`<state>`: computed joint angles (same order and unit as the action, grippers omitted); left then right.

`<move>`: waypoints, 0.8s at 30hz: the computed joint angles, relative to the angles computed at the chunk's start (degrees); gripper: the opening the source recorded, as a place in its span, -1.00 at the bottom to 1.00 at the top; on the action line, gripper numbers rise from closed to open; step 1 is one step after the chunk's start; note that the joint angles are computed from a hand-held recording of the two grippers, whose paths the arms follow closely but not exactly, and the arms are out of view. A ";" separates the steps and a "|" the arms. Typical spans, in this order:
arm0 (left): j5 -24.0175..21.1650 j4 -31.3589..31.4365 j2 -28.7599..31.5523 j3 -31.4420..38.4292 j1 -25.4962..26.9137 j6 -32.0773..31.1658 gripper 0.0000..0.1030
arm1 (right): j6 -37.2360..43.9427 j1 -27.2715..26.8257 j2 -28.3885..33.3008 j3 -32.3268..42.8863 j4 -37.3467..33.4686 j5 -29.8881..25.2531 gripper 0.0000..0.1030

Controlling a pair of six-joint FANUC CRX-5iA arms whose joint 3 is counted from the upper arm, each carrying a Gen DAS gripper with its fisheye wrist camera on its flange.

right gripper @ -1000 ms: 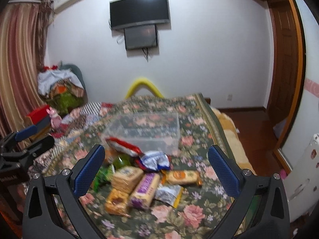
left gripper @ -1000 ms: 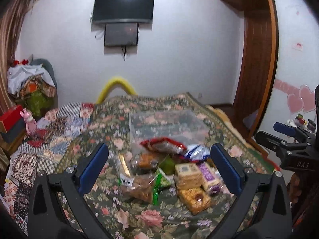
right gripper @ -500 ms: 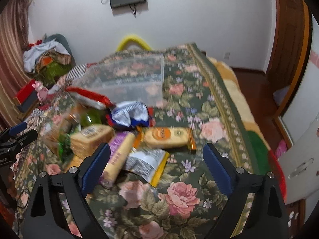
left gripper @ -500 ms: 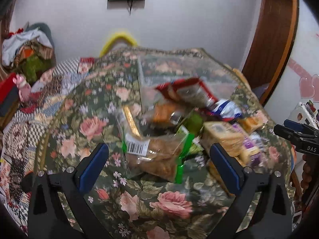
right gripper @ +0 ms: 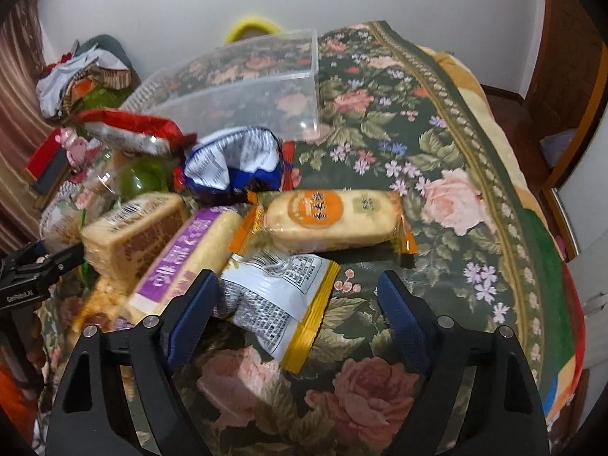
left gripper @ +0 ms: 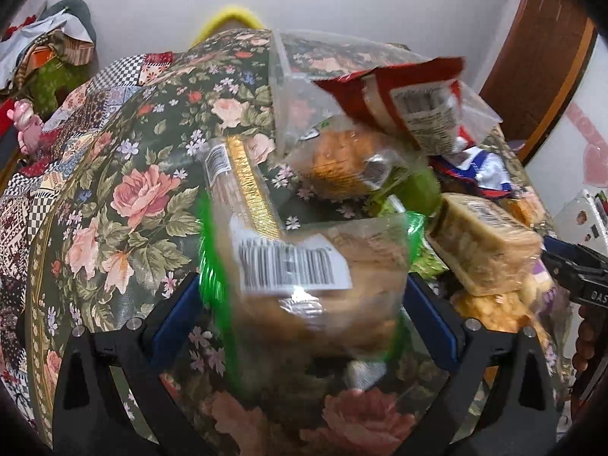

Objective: Organize snacks
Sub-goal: 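Grasp the barcode bread bag with the left gripper while the right grasps the white-yellow wrapper, then carry both snacks over the clear box and open both grippers to drop them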

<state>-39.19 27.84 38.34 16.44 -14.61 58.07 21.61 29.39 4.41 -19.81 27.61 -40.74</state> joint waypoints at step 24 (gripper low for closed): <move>2.67 7.74 -4.95 -8.16 1.40 -5.36 0.42 | -2.75 1.02 -1.67 -2.13 3.93 3.08 -0.26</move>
